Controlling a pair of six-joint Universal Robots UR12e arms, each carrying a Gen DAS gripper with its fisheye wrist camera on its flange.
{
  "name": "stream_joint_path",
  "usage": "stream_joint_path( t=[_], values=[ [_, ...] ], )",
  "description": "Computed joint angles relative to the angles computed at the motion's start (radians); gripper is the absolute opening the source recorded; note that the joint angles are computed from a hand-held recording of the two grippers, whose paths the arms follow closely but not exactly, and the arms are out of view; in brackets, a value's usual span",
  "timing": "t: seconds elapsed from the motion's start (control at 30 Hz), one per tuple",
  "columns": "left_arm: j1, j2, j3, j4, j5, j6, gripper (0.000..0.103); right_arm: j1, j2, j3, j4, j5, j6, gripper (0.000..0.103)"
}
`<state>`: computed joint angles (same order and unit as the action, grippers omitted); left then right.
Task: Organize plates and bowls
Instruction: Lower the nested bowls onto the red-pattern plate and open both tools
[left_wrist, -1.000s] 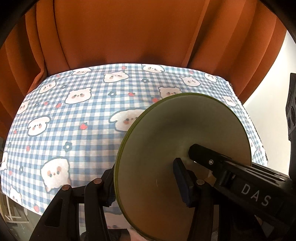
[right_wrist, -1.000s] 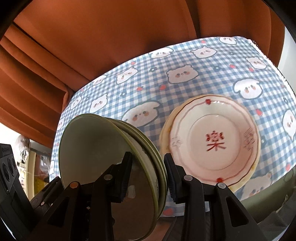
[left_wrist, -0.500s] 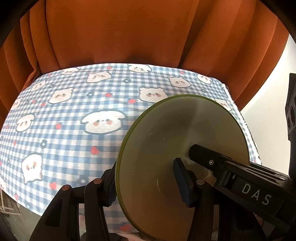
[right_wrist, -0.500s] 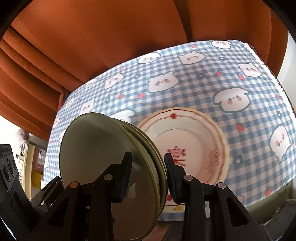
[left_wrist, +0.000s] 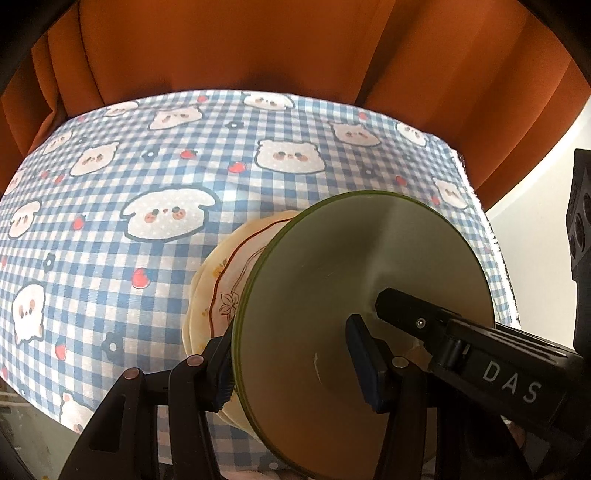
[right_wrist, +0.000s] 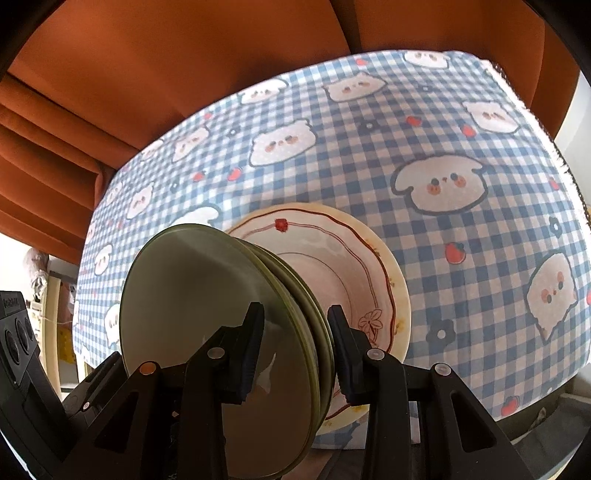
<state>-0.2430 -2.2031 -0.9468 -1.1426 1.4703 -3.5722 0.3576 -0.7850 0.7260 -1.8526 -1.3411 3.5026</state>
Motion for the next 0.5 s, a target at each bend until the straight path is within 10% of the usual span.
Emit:
stream_joint_path(
  t=[0.5],
  values=[
    [-0.005, -0.066, 0.121, -0.116, 0.018, 0.078, 0.053, -0.009, 0.031, -0.041, 0.019, -0.016, 0.030, 0.038]
  ],
)
